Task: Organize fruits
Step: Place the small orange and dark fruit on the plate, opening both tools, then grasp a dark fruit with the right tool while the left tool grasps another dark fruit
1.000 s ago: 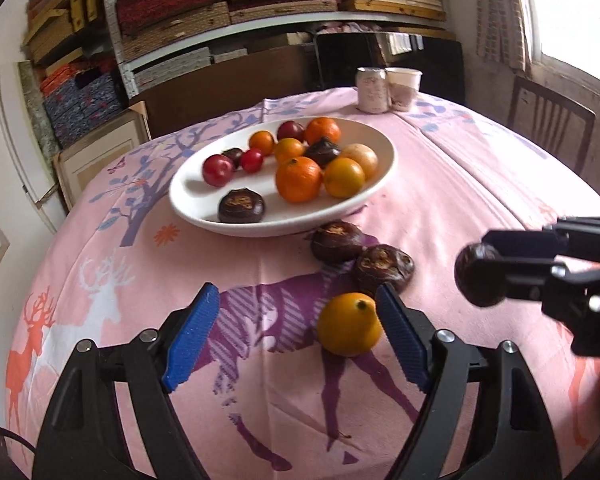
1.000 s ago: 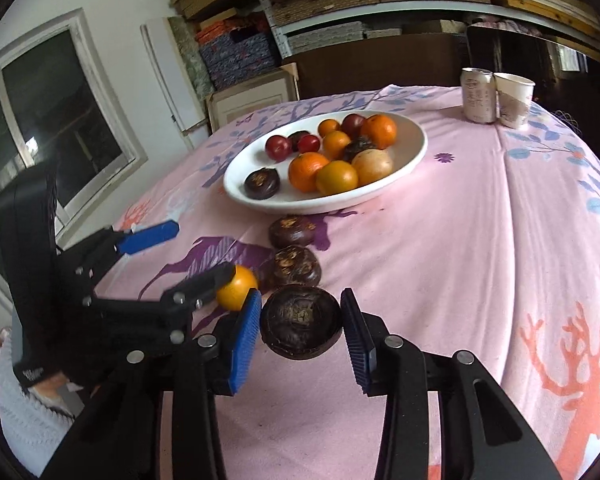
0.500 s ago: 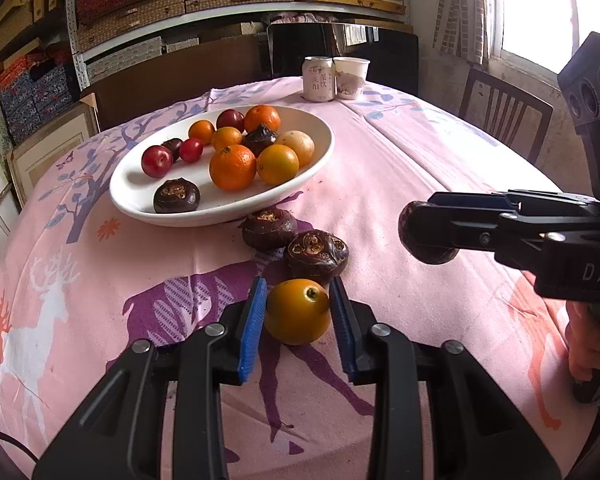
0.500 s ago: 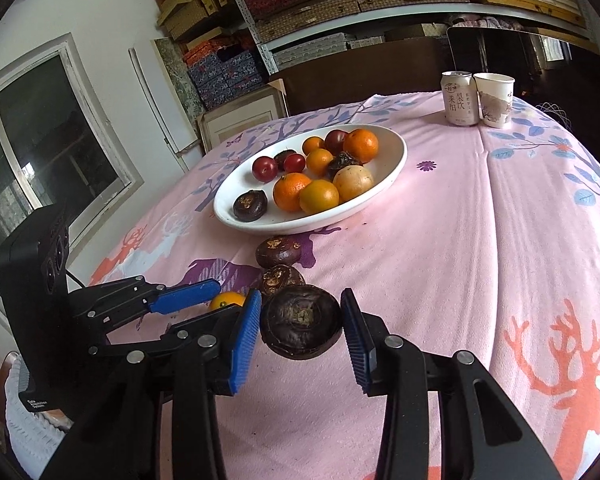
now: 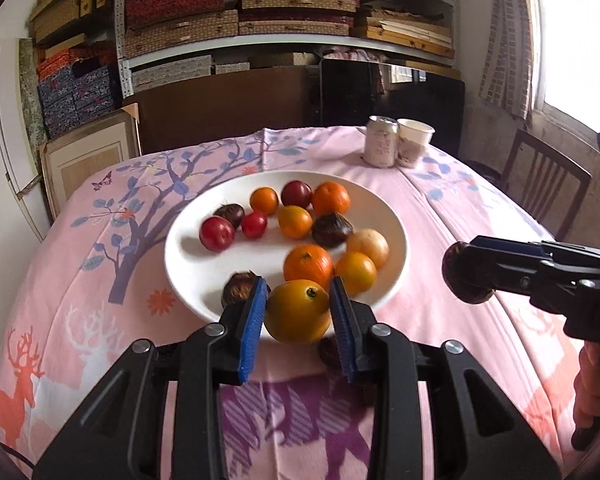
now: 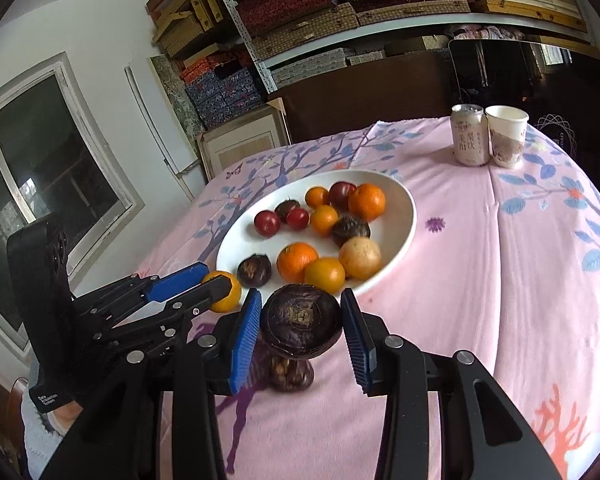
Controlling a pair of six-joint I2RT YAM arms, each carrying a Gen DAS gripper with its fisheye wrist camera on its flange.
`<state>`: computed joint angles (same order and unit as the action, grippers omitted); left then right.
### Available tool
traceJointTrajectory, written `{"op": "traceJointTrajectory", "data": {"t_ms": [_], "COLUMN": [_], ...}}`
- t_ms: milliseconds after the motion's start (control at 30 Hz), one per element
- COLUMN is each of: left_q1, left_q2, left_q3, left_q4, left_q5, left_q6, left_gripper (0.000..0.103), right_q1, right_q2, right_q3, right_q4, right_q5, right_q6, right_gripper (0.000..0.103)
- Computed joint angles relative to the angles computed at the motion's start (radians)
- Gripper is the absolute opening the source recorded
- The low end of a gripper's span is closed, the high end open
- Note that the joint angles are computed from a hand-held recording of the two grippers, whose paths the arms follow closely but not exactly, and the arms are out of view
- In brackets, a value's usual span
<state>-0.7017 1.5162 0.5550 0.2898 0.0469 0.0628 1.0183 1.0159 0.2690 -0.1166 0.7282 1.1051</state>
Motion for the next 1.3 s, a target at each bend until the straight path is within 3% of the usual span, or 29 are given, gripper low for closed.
{"op": "traceJointTrajectory", "data": {"t_ms": [100,200,233,300,467,567,633,767,967,1167,1300], "left_q1": [0.025,0.042,0.048,0.059,0.08,0.086,0.068,0.041,0.076,0.122,0.12], "left_q2": [0.106,0.188,0.21,0.233,0.215,0.158,0.121,0.082,-0.006,-0.071,-0.057], "left_q3": [0.119,0.199,0.216,0.207,0.167,0.103,0.047,-0.053,-0.154,-0.216,-0.21], "left_q4": [-0.013,-0.011,-0.002,0.048,0.059,0.072,0.11,0.17,0.162,0.157,0.14], "left_q5": [-0.02,-0.036,-0.038,-0.048,-0.048,-0.034,-0.073,-0.158,-0.189,-0.195,-0.202], "left_q6": [-0.049,-0.085,-0.09,-0.107,-0.084,-0.082,-0.07,-0.05,-0.082,-0.117,-0.12], "left_gripper": [0.032,0.034,0.047,0.065,0.067,0.076,0.084,0.09,0.094,0.098,0.098], "right_q1": [-0.228,-0.381,-0.411,-0.43,-0.395,-0.33,-0.276,-0.09,0.144,0.173,0.144], "right_q2": [0.094,0.245,0.281,0.321,0.242,0.188,0.154,0.152,0.384,0.553,0.585], "right_q3": [-0.008,-0.043,-0.059,-0.084,-0.114,-0.135,-0.137,-0.14,-0.018,0.097,0.113], "right_q4": [0.22,0.494,0.57,0.657,0.612,0.559,0.504,0.406,0.225,0.171,0.185], "right_q5": [-0.167,-0.3,-0.328,-0.342,-0.305,-0.257,-0.224,-0.108,-0.03,-0.058,-0.084], "right_q6": [-0.156,-0.202,-0.204,-0.196,-0.187,-0.151,-0.14,-0.055,0.096,0.069,0.041], "right_gripper": [0.041,0.045,0.062,0.07,0.07,0.07,0.07,0.07,0.07,0.07,0.07]}}
